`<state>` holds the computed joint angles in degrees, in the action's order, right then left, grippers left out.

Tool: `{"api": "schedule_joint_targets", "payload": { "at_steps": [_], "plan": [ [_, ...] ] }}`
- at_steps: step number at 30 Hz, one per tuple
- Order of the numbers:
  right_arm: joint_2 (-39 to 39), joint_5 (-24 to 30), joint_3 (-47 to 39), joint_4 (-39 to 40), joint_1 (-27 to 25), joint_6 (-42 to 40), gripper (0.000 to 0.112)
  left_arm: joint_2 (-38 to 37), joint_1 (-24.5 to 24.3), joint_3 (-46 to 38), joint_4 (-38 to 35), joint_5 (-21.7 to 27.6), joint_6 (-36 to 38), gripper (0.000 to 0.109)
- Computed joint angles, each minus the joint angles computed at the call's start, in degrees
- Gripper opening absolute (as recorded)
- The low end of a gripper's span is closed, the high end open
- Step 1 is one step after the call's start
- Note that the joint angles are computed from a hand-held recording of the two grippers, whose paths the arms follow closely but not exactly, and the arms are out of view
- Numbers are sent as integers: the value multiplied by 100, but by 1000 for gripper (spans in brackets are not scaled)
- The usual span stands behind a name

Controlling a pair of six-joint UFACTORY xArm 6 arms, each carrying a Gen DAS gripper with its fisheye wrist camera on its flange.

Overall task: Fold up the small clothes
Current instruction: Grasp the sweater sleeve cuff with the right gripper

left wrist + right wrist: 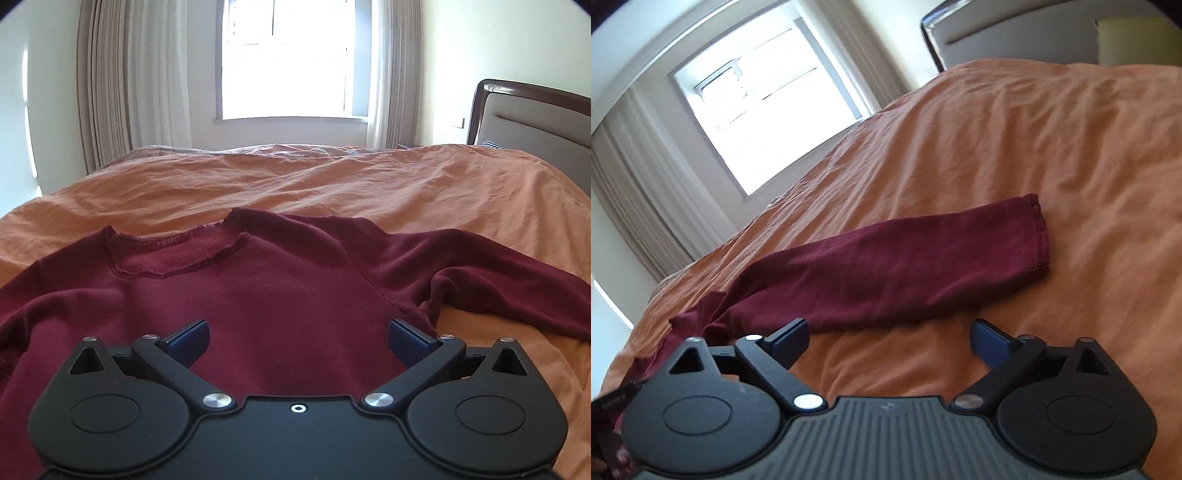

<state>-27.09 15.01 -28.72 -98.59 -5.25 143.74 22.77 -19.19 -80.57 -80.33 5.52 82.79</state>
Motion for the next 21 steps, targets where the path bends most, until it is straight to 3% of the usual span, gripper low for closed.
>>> {"api": "schedule_joint_targets", "payload": {
  "at_steps": [3,4,5,7,9,11,16,21],
  "plan": [
    [71,347,-8,165,-90,437,70,130,13,-51,182,-20,-179,103],
    [93,530,-18,282,-87,564,60,147,16,-55,233,-25,-221,103],
    [157,724,-61,538,-75,501,40,157,24,-59,304,-21,-284,103],
    [351,776,-218,590,-208,508,13,165,27,-70,362,-25,-344,103],
    [525,523,-418,66,-426,791,8,167,32,-56,595,-51,-618,103],
    [599,654,-616,-135,-482,442,6,134,66,6,1032,-14,-1026,103],
    [579,1141,-1150,-448,-717,-455,6,24,181,-2,833,187,-805,103],
    [992,451,-1738,-137,-1321,-1059,6,49,328,-116,1120,342,-1154,103]
  ]
}}
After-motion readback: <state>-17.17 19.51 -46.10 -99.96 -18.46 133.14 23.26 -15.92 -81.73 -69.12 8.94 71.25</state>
